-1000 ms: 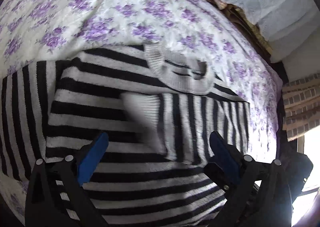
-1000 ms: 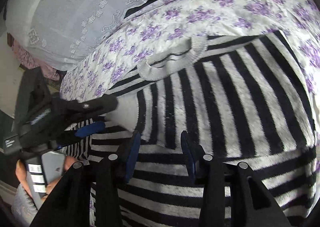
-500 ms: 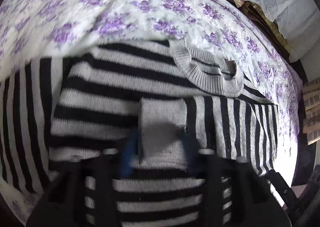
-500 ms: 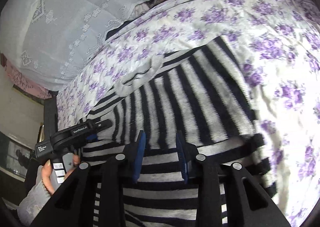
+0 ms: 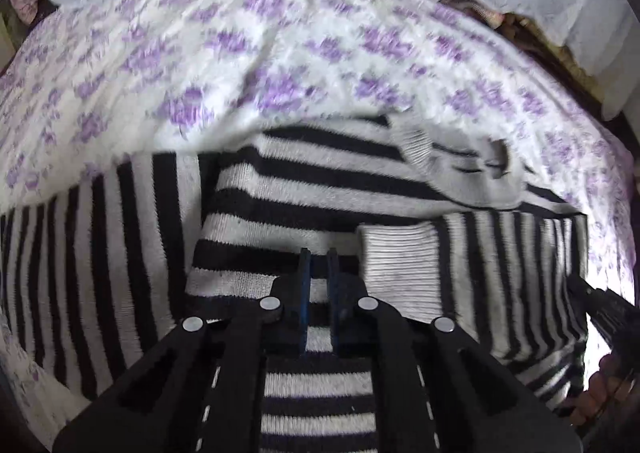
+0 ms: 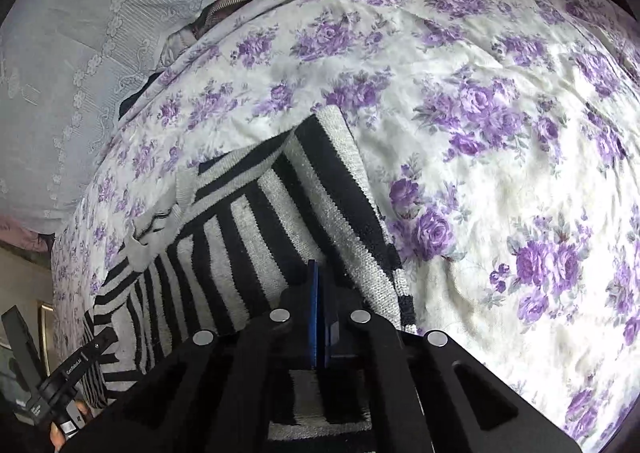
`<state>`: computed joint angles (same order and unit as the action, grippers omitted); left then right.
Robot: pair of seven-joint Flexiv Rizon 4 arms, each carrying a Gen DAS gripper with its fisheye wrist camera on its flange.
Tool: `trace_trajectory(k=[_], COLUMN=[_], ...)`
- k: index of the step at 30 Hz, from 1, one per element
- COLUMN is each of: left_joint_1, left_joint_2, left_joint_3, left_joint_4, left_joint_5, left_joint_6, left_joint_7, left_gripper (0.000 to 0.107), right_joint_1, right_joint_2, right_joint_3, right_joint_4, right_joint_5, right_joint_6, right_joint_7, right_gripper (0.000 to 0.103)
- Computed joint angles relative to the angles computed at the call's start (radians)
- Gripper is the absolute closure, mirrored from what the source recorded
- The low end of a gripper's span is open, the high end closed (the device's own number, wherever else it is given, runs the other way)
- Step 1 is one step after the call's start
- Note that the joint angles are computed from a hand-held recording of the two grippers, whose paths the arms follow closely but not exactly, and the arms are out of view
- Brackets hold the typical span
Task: Fold small clothes
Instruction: 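Open the right gripper to release the sleeve on the body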
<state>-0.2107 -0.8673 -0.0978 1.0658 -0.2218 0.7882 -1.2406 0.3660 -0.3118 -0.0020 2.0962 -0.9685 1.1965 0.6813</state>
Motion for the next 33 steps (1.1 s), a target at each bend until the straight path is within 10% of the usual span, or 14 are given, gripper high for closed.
trace_trajectory(k=[5,11,17,20,33], left_joint_1=[-0.012,-0.091,-0.026,-0.054,0.139], left_joint_2=[0.008,-0.046,-0.003,-0.009,0.160], left_joint_3=[-0.030,0.055,-0.008,0.047,0.038], left_joint_4=[0.006,-0.059,-0.026,-0.021,0.242], left_joint_5=[-0.006,0.121,0.026,0.089,-0.087], left_joint_6=[0.020,0.021,-0.033,-0.062,0.079], left_joint_7=[0.089,0.070,0.055,0.041,-0.065], left_gripper=[0.083,0.057,0.056,0.038,0.039], right_joint_1=[-0.010,-0.035,0.035,0.046,0.113], right_joint_2=[0.011,-0.050,0.021,-0.033,0.042], right_joint_3=[-0.009,-0.009,0.014,0.072,0.098], right_joint_4=[-0.050,-0.060,-0.045,-0.047,-0.056], right_joint_5=[-0.084,0.089,-0.052,0.064,0.079], right_joint_6=[-0.076,-0.034,-0.081,-0.042,-0.165], right_joint_7=[-0.021,-0.139,-0.063,-0.134,-0.101], right_gripper=[0.096,0.103,0.097,0.088,0.071])
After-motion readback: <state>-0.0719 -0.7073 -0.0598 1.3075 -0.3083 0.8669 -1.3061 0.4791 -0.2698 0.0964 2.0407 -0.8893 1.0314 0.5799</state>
